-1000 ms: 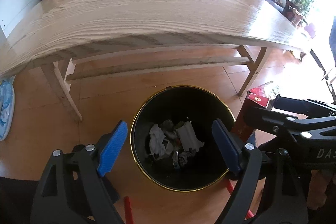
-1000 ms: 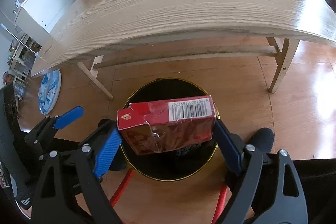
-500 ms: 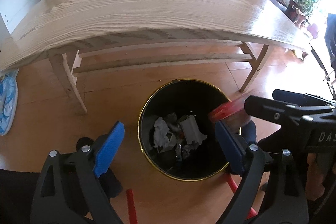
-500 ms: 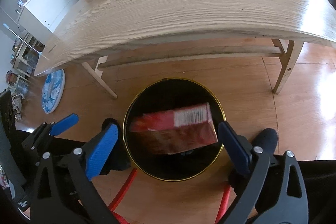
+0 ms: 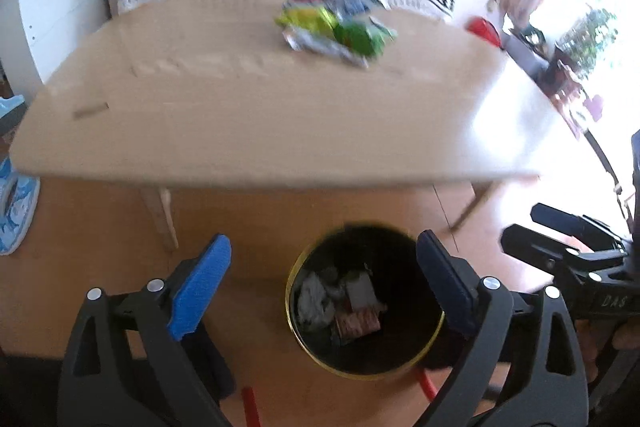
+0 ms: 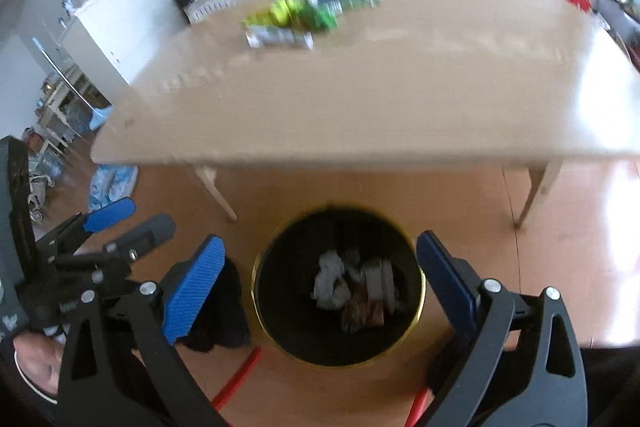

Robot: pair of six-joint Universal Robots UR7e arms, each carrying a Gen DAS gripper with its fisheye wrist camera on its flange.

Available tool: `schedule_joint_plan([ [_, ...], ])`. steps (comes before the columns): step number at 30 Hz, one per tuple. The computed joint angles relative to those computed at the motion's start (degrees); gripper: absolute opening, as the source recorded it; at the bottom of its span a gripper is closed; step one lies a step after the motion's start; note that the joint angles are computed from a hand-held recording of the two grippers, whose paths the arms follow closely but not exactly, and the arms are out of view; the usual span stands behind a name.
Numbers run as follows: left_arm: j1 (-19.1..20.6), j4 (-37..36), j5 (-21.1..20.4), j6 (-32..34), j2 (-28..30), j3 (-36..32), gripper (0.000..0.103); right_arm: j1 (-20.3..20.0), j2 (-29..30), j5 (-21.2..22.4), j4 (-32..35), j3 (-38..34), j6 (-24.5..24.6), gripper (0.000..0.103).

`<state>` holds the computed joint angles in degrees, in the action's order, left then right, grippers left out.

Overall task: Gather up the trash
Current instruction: 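Raise both open tools back over the table, then grasp the yellow popcorn bag with the left tool while the right tool grasps the green plastic toy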

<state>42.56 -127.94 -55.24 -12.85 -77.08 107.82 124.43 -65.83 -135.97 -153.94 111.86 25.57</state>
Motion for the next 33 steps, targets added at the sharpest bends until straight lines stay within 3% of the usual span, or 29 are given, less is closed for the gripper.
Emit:
schedule_joint_plan([
  [5, 2.3, -1.6, 1.1, 2.8, 7.2, -10.6, 0.094, -3.3, 2.9, -0.5, -2.1, -8.5, -8.3, 0.093],
  [9, 5.6, -1.7, 2.7, 4.0, 17.0, -22.9, 0.094, -6.6, 7.8, 0.6, -2.3, -17.6, -16.5, 0.093],
  [12, 7.6, -0.3, 2.7, 4.6, 23.4, -31.1, 0.094, -8.9, 12.1, 1.7, -2.2, -23.8, -23.2, 0.088],
  [17, 9.9, 4.3, 0.6, 5.4, 32.6, -43.2, 0.094, -12.3, 17.6, 3.9, -0.8, -31.5, -30.0, 0.08],
  [24, 11.3, 7.5, -1.4, 7.0, 40.0, -52.1, 0.094, -14.8, 21.4, 4.6, 1.7, -36.1, -32.7, 0.075],
  [33, 12.6, 7.5, -0.9, 8.6, 43.3, -55.7, 0.092, -16.3, 23.2, 5.5, 2.9, -38.0, -33.3, 0.051],
])
